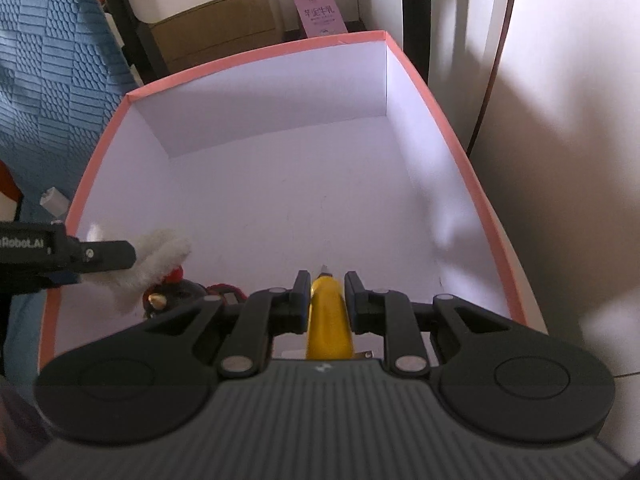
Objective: Organize rigid objects
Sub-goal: 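Lower both into the box and open the left gripper while the right opens, then withdraw both open grippers from the pink box back toward the cushion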
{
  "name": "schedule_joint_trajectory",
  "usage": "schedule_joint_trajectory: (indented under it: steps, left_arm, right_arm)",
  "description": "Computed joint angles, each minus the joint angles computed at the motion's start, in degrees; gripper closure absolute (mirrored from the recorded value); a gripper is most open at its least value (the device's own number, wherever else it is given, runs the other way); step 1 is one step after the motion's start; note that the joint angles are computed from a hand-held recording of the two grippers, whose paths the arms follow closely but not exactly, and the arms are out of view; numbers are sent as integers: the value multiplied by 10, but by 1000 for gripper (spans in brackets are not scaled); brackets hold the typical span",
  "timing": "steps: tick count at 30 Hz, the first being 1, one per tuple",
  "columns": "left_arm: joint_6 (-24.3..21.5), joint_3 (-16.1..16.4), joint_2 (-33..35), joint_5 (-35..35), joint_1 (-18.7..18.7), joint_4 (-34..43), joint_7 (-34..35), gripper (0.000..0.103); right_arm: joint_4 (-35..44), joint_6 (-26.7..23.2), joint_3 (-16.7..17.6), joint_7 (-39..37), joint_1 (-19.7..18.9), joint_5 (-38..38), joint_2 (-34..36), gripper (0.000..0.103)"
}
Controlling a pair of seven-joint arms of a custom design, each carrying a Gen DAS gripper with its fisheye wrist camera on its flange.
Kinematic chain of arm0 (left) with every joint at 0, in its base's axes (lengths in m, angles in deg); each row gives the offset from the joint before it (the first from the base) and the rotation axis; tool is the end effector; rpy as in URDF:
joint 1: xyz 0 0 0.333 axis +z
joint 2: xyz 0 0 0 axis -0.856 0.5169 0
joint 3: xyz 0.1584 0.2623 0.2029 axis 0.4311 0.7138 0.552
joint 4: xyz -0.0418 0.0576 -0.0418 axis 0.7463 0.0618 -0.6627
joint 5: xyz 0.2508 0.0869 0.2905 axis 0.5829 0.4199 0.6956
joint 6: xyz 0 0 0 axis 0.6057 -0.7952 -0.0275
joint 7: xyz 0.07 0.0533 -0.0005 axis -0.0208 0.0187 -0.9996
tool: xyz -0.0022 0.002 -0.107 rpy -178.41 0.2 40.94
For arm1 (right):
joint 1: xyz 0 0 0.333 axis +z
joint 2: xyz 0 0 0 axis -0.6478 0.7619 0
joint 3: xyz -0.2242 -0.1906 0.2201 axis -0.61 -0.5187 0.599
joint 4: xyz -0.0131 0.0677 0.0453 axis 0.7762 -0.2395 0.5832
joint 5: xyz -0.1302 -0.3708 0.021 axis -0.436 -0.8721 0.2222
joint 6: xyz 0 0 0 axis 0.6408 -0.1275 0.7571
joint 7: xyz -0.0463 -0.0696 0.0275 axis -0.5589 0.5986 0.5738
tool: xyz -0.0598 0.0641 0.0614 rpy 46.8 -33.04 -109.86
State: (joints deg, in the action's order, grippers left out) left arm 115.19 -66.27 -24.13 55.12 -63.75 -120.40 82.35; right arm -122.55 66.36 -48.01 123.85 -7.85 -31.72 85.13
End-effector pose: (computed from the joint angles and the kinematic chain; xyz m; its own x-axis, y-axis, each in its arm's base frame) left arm 0.7086 -0.1973 0.3594 0.0145 -0.9410 0.3381 -0.9032 -0.1574 -0.3993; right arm 0.6425 0.3999 0.4011 -0.1162 -0.9820 -0.1493 -0.8807 0.1713 -0.4415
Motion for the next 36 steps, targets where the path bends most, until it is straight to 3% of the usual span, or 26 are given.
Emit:
schedule_joint_trajectory:
  steps: [16, 25, 30, 33, 35, 36]
  left_arm:
    - [96, -28, -97, -17, 27, -107, 60, 55]
    - [147, -59, -187, -71, 71, -188, 125, 55]
    - [169, -116, -233, -185, 128, -227, 236, 55]
    - [174, -155, -263, -296, 164, -246, 340, 55]
    - [170, -180, -284, -410, 184, -255, 441, 55]
    - [170, -180, -291, -446, 184, -258, 474, 55]
  right_arm:
    - [-24, -1, -14, 74, 26, -66, -49, 81]
    - [-26, 3, -12, 125, 51, -141, -86, 81]
    - [-23, 1, -7, 168, 66, -192, -104, 81]
    - [-17, -8, 3, 175, 70, -207, -110, 81]
    - [-10, -19, 10, 180, 76, -215, -112, 81]
    - [-8, -24, 12, 184, 79, -220, -114, 81]
